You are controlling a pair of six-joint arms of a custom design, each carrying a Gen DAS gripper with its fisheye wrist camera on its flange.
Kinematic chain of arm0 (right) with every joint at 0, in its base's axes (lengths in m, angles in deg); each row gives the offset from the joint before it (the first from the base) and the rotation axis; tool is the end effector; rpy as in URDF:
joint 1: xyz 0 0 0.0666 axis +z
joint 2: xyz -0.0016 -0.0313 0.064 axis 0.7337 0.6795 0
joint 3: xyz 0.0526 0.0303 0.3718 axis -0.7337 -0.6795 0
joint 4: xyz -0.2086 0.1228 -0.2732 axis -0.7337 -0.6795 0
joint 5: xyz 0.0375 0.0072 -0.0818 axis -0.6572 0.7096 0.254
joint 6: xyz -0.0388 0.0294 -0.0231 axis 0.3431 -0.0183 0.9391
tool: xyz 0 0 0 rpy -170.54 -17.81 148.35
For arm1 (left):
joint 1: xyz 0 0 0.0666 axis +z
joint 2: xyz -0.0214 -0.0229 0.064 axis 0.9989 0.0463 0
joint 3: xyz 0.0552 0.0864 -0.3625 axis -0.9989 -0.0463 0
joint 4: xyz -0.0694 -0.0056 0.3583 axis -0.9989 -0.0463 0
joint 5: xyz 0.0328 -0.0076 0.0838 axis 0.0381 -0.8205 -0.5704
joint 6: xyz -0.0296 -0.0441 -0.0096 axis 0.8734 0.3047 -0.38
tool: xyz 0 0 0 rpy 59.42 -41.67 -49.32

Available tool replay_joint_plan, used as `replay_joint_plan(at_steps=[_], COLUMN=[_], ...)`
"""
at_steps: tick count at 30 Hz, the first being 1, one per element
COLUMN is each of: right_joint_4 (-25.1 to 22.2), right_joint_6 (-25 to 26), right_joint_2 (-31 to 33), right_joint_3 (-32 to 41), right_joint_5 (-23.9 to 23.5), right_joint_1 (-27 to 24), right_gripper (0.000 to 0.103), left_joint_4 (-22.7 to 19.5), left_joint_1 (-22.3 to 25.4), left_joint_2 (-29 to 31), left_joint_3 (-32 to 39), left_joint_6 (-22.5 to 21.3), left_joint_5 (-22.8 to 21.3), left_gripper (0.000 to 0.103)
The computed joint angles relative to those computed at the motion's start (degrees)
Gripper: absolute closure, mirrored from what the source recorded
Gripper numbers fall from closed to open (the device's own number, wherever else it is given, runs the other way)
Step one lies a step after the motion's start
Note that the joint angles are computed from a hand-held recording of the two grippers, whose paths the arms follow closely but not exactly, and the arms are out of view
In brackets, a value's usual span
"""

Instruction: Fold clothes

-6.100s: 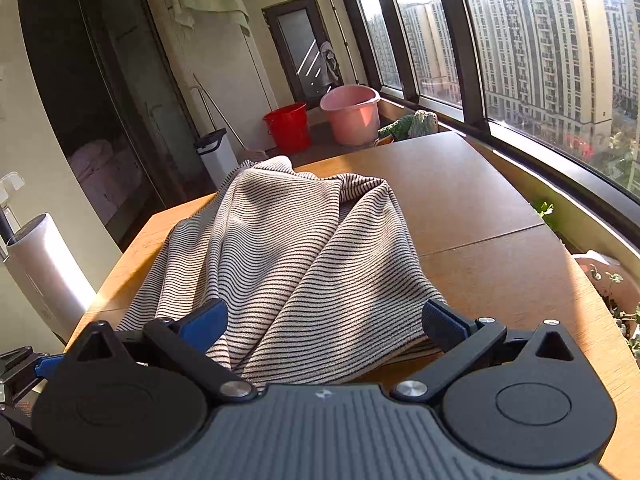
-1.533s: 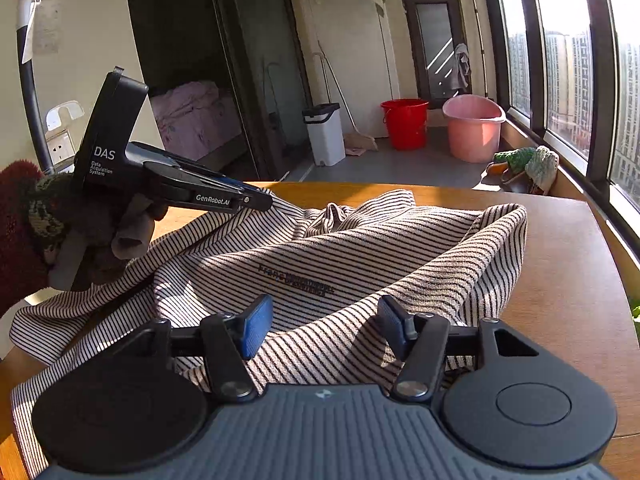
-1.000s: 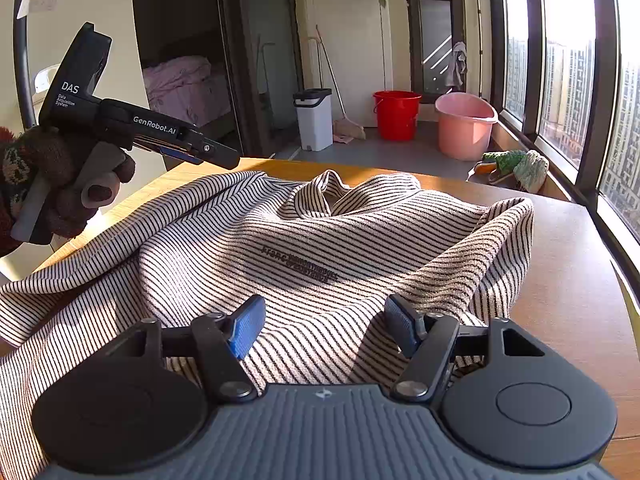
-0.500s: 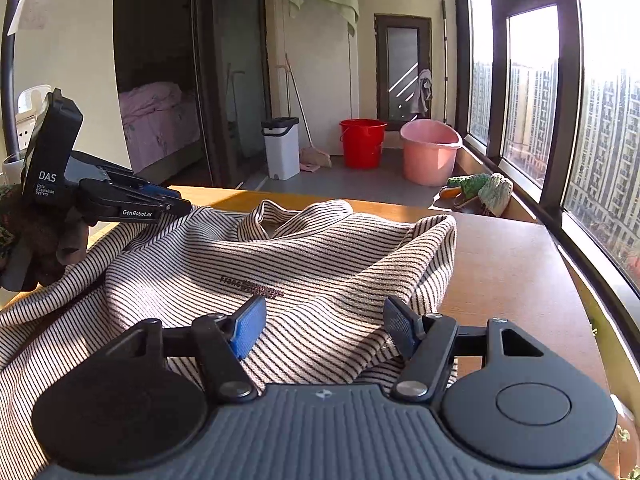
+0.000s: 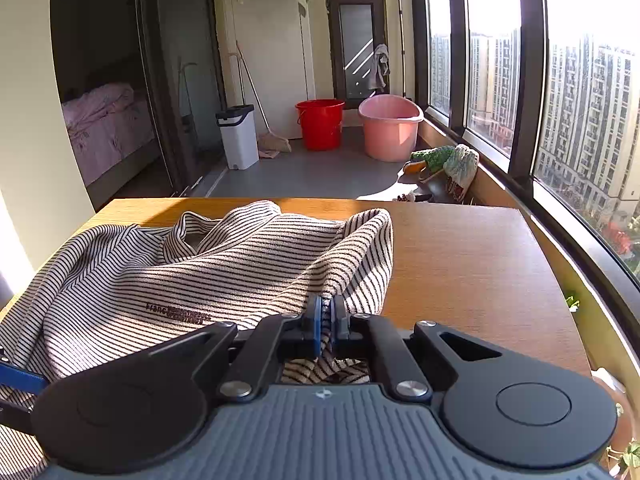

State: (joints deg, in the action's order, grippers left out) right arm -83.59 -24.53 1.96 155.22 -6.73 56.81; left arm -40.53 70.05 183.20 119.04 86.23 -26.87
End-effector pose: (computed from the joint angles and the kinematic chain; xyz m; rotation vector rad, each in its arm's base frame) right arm 0.4617 0.0733 0.5785 0.0642 2.1765 0.0526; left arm 0.4864 -0.1737 0.5635 0.5968 2.3412 -0.9085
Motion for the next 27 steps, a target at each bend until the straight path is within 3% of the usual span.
replay_joint_plan(at_steps=[4,6,10,13,15,17,19,22,24,27], right_joint_4=[0.62,-1.29,-1.24,-0.22,0.44,0.63,0.06,-2.76,-8.31,-15.10], right_joint_6=[8.83,7.52,10.75,10.96,10.99,11.39,11.34,11.89,10.92,7.99], right_joint_2=[1.44,1.92,0.97,-0.73,-1.82,-2.02,0.16,7.43,15.06,24.80], right_joint_3=[2.89,4.00,1.77,1.13,0.81,2.31,6.17,15.54,25.34,37.55], right_joint_5=[9.79,9.99,13.36,11.10,9.52,6.14,1.31,-6.48,-11.50,-12.88], right_joint_1=[0.52,-1.11,-1.99,-1.15,-0.54,0.65,1.67,3.37,4.08,4.89], right_gripper=[0.099,0.099,0.099,0.098,0.096,0.089,0.068,0.066,0.066,0.066], left_joint_4=[1.37,1.50,1.76,1.24,0.43,0.17,0.46,2.52,4.95,8.37], left_joint_1=[1.39,2.20,3.62,3.92,3.58,2.12,1.07,0.43,0.34,0.21], left_joint_2=[-3.01,-4.52,-5.78,-5.12,-4.56,-3.35,-2.79,-3.56,-4.57,-5.81], left_joint_3=[-3.93,-5.51,-6.50,-5.16,-4.02,-2.17,-1.29,-2.93,-5.27,-8.56], left_joint_6=[-0.12,-0.99,-1.32,-0.60,-1.37,-1.80,-2.12,-0.48,1.88,5.69], left_joint_5=[-1.03,-2.22,-3.59,-2.99,-2.13,-2.56,-2.54,-0.53,0.77,2.18], left_gripper=[0.046,0.046,0.046,0.043,0.026,0.022,0.022,0.021,0.015,0.010])
